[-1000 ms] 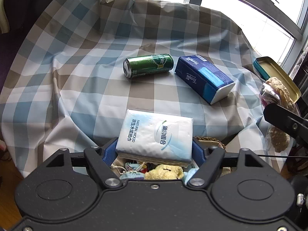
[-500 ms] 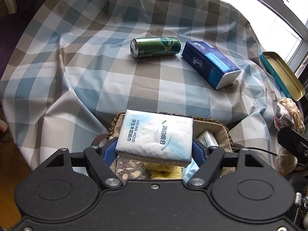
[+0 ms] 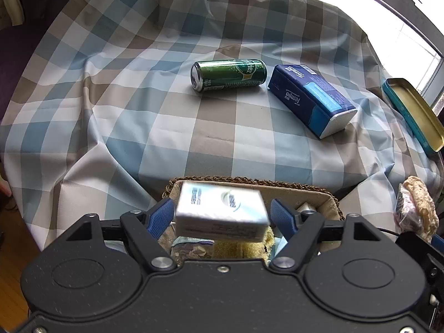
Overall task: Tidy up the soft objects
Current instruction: 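Carry the white tissue pack to the basket with the left tool while the right tool carries the lace cloth, then release the white tissue pack in the basket while the right tool drops the lace cloth in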
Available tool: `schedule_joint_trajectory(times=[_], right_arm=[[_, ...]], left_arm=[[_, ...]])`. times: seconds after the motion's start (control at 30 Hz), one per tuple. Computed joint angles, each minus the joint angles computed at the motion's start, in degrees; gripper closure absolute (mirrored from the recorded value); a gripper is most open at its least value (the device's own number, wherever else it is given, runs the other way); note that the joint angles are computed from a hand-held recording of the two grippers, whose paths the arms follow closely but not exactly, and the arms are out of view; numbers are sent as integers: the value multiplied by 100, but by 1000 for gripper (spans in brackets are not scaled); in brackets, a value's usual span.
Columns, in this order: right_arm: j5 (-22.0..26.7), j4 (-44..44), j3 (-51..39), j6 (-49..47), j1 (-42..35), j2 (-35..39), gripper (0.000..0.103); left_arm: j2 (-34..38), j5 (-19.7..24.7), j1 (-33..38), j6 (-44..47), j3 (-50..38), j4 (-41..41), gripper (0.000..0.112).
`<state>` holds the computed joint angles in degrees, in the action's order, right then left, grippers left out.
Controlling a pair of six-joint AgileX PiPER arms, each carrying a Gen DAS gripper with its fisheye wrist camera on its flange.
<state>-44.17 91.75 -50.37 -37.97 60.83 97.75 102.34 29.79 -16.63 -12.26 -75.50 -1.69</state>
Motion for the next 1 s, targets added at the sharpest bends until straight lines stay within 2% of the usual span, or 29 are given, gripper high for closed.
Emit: schedule_joint_trajectory(times=[0.07, 0.33, 0.43, 0.67, 0.8, 1.0], right_arm=[[50, -10, 20, -9, -32, -24, 31], [123, -70, 17, -40, -69, -13, 31], [164, -122, 39, -45, -103, -23, 31], [223, -55, -132, -290, -185, 87, 30], [292, 148, -385, -701, -258, 237, 30], [396, 169, -685, -994, -352, 405, 28]], left_arm=[[-33, -33, 2, -1, 22, -4, 32], [-227, -131, -66, -208, 242, 212, 32], [-319, -186, -128, -555, 367, 566, 32], [-585, -357, -339, -1753, 793, 1952, 31], [-662, -459, -303, -1666, 990, 1849, 26], [-675, -455, -321, -1758, 1170, 1969, 26]])
